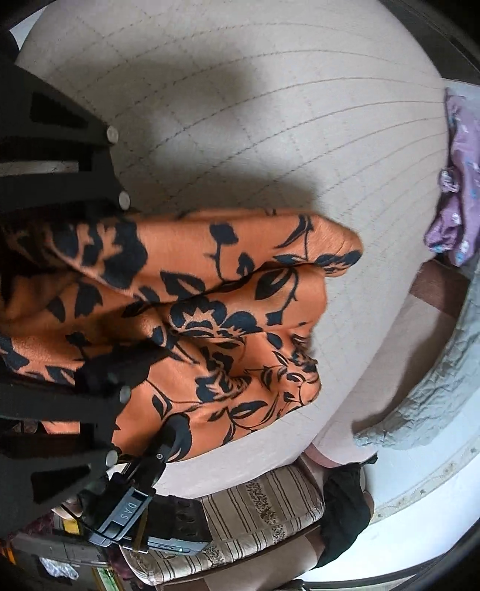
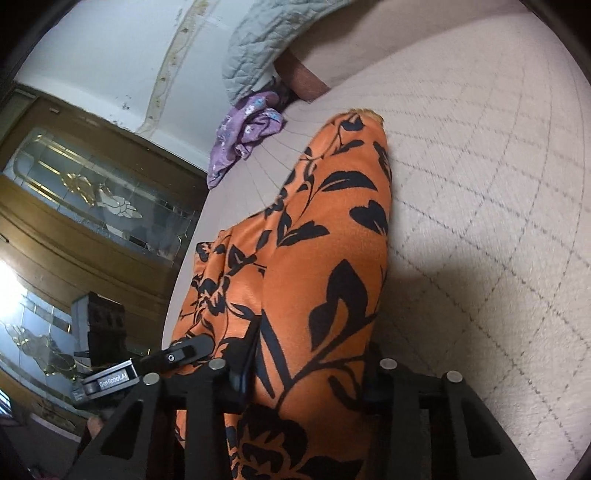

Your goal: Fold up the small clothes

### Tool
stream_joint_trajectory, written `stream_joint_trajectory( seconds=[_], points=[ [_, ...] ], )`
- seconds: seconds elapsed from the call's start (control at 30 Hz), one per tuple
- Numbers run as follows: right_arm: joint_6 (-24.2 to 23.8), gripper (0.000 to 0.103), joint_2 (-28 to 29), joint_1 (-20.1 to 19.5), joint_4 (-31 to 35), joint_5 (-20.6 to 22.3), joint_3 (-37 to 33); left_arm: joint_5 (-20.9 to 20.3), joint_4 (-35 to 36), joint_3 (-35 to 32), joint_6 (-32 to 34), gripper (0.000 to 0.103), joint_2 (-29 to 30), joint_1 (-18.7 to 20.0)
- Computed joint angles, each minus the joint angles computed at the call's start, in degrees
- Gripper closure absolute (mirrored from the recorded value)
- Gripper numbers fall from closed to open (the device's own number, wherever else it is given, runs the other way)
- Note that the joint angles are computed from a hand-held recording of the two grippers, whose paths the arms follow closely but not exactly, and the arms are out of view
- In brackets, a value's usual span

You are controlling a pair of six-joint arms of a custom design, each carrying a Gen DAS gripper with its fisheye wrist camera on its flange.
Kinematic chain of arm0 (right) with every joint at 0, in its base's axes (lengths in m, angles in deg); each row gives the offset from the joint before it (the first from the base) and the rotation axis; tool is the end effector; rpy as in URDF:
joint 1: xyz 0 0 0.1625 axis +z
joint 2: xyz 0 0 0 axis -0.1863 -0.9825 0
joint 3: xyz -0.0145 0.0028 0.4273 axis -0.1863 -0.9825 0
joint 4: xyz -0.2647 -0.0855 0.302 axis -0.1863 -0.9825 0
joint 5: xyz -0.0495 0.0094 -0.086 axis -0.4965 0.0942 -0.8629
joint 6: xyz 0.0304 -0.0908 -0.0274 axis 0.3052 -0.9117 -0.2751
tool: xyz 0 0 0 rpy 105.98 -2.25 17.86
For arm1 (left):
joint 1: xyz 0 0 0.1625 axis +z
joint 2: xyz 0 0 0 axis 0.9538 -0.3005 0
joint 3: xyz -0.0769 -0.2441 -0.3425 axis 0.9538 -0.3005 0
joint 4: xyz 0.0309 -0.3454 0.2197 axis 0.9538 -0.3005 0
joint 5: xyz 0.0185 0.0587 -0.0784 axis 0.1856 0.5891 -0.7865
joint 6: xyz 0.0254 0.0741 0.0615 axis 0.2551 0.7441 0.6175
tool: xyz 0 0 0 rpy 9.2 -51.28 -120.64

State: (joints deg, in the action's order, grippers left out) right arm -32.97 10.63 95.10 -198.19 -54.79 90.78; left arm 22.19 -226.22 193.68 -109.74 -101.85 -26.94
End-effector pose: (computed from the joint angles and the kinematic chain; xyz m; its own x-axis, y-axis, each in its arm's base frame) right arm 0.0893 -0.4917 0.2615 -0.9998 0.0128 0.0160 0.0005 0.7968 -0.6043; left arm -0.2974 -0.5501 0.0763 -0.9320 0.2084 -0.2967 0.2936 0.9138 -0.2806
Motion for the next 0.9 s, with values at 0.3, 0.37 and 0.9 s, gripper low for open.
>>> stream_joint_trajectory(
  seconds=[0.3,0.37,0.9],
  points=[
    [-3.2,0.064,-4.4,0.0,-5.0,1.9,2.9,4.5,-2.0,-0.1,1.9,0.064,-0.6,-5.3],
    [-3.8,0.064,-6.3,-0.8,-5.8,3.6,3.9,5.9,-1.3,-0.8,2.5,0.064,-0.3,-6.9],
    [-5.2,0.064,-19.1,-7.2,-8.6,13.8,10.0,16.1,4.1,-7.4,6.6,0.064,4.8,-17.0]
  ],
)
